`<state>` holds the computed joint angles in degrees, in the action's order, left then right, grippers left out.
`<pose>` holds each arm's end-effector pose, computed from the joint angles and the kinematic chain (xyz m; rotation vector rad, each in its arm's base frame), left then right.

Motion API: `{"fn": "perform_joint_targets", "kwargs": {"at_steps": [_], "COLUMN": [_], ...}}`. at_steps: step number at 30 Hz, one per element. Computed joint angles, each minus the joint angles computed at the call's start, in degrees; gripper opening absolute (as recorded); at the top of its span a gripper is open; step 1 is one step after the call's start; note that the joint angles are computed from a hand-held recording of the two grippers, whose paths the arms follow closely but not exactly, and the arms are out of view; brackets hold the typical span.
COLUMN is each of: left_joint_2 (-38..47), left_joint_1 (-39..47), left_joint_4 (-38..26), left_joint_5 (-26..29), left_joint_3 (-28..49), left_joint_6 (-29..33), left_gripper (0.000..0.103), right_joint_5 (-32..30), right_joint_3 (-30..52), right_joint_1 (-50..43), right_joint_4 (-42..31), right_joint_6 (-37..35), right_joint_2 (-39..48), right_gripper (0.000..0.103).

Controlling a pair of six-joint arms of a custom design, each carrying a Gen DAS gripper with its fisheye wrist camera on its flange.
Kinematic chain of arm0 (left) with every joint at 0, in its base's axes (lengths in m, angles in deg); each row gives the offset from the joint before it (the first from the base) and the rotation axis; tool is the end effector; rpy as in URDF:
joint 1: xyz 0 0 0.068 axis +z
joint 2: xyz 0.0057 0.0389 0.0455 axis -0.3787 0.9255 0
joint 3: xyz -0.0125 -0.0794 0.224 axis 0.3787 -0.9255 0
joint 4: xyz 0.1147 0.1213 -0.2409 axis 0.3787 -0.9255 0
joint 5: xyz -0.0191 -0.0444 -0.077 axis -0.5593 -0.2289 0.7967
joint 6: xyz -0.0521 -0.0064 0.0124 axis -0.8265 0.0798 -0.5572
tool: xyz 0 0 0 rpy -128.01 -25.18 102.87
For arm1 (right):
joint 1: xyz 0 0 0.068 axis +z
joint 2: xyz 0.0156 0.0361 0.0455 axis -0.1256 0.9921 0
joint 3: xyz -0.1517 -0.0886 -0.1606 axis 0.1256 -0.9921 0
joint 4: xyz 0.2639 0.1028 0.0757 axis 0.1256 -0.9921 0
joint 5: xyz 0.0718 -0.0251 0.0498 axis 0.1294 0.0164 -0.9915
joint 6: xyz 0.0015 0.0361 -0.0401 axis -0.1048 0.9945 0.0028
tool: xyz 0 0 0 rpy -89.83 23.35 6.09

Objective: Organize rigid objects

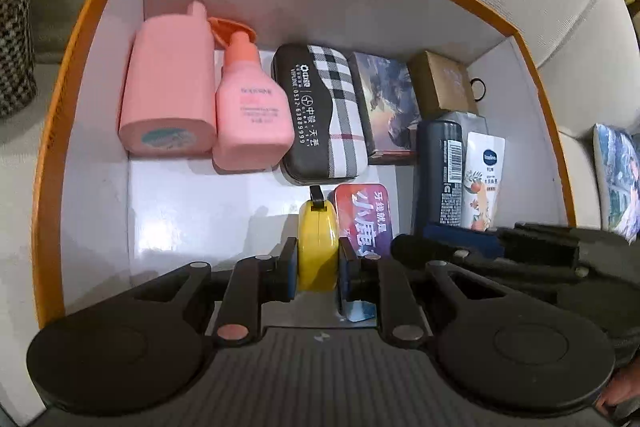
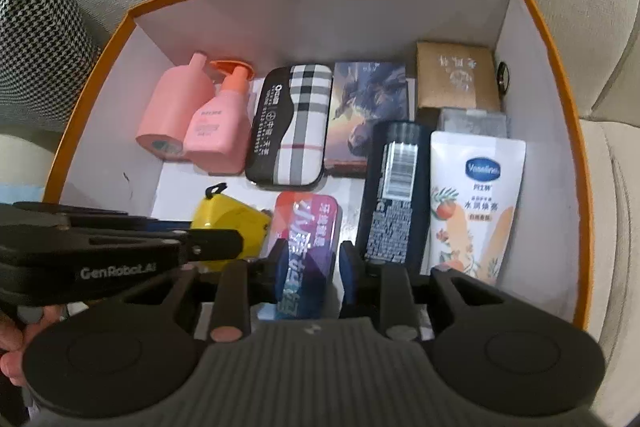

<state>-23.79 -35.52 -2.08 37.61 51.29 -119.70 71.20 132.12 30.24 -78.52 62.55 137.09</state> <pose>0.1935 -0.0549 0.2848 -0.7079 2.8140 -0.5794 0.2597 0.2125 0.2880 -0.9235 2.8223 0.5580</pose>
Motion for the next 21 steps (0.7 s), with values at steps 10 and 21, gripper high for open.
{"fn": "perform_joint_targets", "kwargs": {"at_steps": [10,21], "left_joint_2": [3.9,4.5], "left_joint_1": [-2.4,-9.5], "left_joint_4": [-4.1,-10.2], "left_joint_5": [-2.9,-15.5], "left_joint_3": [3.6,10.1], "left_joint_6": [0.8,-2.0], "left_gripper": [0.034,0.054], "right_joint_5": [1.6,0.2], "right_joint_3": [-1.7,-3.1], "right_joint_1": [0.4,-2.5], "right_joint_4": [0.8,0.8], "right_joint_6": [-0.1,-1.2], "right_joint_2": [-2.8,-7.6], "right_gripper": [0.032,0.037]}}
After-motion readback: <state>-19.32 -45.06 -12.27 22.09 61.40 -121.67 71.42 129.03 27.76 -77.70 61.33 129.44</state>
